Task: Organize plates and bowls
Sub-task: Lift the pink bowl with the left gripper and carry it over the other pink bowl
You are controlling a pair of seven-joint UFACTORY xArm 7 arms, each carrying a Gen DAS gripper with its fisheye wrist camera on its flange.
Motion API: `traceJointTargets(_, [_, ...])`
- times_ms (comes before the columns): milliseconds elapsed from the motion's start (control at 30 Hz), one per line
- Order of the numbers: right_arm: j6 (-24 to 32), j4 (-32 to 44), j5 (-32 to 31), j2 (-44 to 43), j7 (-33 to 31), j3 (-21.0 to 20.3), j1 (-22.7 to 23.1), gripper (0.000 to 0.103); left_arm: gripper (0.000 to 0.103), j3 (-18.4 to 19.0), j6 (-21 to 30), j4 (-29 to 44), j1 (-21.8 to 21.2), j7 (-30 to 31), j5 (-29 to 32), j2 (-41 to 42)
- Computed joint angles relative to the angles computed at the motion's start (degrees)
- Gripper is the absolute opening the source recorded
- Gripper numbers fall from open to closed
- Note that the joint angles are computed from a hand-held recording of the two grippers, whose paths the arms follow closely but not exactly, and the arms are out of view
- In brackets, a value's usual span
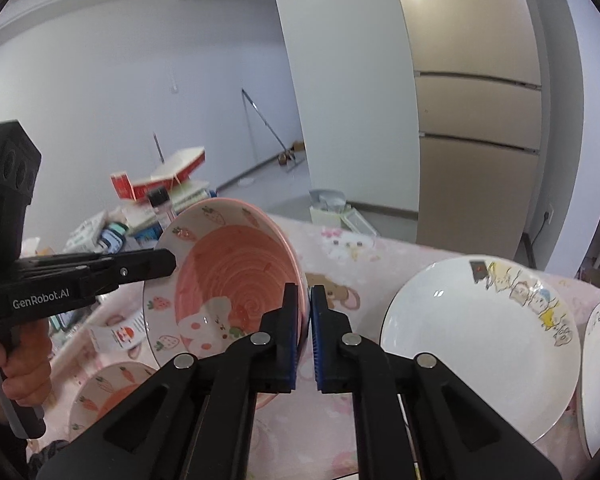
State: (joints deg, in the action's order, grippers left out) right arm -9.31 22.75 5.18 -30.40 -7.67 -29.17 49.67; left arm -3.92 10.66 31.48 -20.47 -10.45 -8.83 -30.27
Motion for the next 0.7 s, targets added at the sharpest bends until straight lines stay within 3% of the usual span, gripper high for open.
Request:
traceJointTargets(100, [-0.1, -1.0, -0.4, -3.8, -0.2, -0.4, 0.2, 0.006, 0.007, -0.9, 0.1, -1.2, 0.2, -1.0, 0.1, -3.1])
traceJointTargets(267, [0.4, -2.5, -0.6, -7.8, 0.2, 6.1, -4.9, 0.007, 0.005, -1.8, 0.2, -5.8, -0.7, -2.8, 0.3, -11.5])
traceJointTargets(467, [4.4, -5.2, 0.5, -13.8, -0.1, 9.9, -5.2, 0.006, 0.005, -2.3, 5.0, -11.6, -0.4, -7.0, 0.7, -24.1])
traceJointTargets(700, [8.3, -8.4, 3.6, -18.2, -1.4, 13.3, -4.8, 0.006, 0.005, -5.7, 11.4, -19.4, 0.1, -13.3, 2.0, -38.7])
